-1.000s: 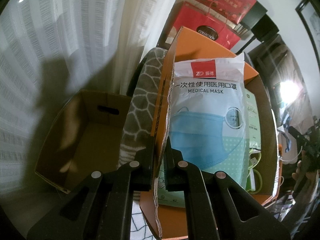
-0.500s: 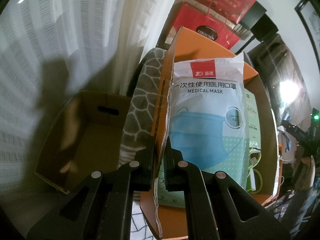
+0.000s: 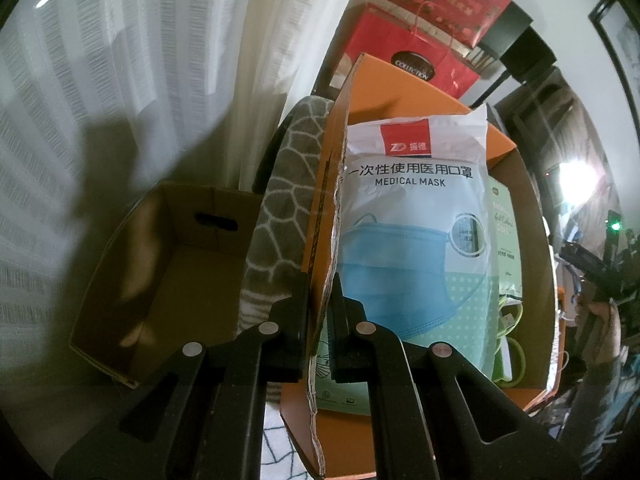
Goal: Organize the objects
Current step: 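Move the right gripper to the black cable on the cushion, then grasp the black cable with the right gripper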
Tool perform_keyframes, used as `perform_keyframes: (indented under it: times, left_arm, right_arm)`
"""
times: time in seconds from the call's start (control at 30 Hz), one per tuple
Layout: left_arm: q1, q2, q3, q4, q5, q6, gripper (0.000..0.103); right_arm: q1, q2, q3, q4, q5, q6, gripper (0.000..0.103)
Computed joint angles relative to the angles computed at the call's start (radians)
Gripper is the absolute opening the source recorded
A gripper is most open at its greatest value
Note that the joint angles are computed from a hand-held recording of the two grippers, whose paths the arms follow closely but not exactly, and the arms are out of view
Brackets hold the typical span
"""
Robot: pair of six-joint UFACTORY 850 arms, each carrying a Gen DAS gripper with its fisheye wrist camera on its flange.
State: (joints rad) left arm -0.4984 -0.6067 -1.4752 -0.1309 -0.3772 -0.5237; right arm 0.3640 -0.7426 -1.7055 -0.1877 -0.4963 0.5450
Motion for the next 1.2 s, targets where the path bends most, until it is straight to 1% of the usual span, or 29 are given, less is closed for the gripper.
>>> perform_keyframes:
  times: [0.07,0.1,0.17,0.27,0.33,0.4,0.43,0.47,0.67,0.77,0.83,0.87,1.03,1.1,1.2]
  left_arm:
    - [0.0,0.0,-0.001,0.0,-0.001,0.0,0.006]
    - [0.0,0.0,0.0,-0.001,-0.001,0.0,0.006]
    - [-0.001,0.0,0.0,-0.001,0.0,0.0,0.006]
    - [0.0,0.0,0.0,-0.001,-0.001,0.001,0.006]
    - [-0.001,-0.001,-0.002,0.004,-0.002,-0.003,0.006]
    - [-0.001,-0.001,-0.002,0.004,-0.002,-0.003,0.006]
    - [-0.001,-0.002,-0.004,0.004,-0.003,-0.003,0.006]
    - [0.0,-0.002,-0.004,0.002,-0.003,-0.001,0.006]
    - [-0.002,-0.003,-0.005,0.005,-0.002,-0.005,0.006]
    - [-0.002,-0.003,-0.005,0.004,-0.001,-0.004,0.006]
    - [-0.002,-0.003,-0.005,0.0,-0.001,-0.002,0.006]
    - [-0.002,-0.003,-0.006,-0.001,-0.001,-0.002,0.006]
    - [-0.001,-0.004,-0.006,-0.004,0.002,0.002,0.006]
    - [-0.001,-0.004,-0.006,-0.004,0.002,0.002,0.006]
    - [-0.001,-0.004,-0.005,-0.007,0.004,0.003,0.006]
  right_arm:
    - [-0.006,-0.015,-0.014,0.014,-0.015,-0.02,0.088]
    - [-0.007,-0.023,-0.023,0.019,-0.024,-0.029,0.085]
    - [-0.011,-0.039,-0.039,0.026,-0.042,-0.048,0.077]
    - [-0.014,-0.056,-0.054,0.027,-0.058,-0.055,0.07]
    - [-0.017,-0.062,-0.057,0.03,-0.059,-0.056,0.068]
    - [-0.02,-0.066,-0.058,0.037,-0.06,-0.06,0.063]
    - [-0.02,-0.067,-0.059,0.039,-0.061,-0.061,0.058]
    - [-0.021,-0.068,-0.059,0.04,-0.062,-0.061,0.056]
    - [-0.012,-0.038,-0.036,0.112,-0.01,-0.105,0.056]
    - [-0.004,-0.031,-0.037,0.257,0.019,-0.208,0.058]
    - [0.005,-0.048,-0.066,0.339,-0.003,-0.267,0.058]
    - [0.01,-0.058,-0.081,0.352,-0.014,-0.274,0.058]
    - [0.035,-0.111,-0.155,0.345,-0.051,-0.24,0.058]
    - [0.039,-0.128,-0.178,0.328,-0.061,-0.209,0.056]
    - [0.046,-0.15,-0.207,0.303,-0.074,-0.166,0.049]
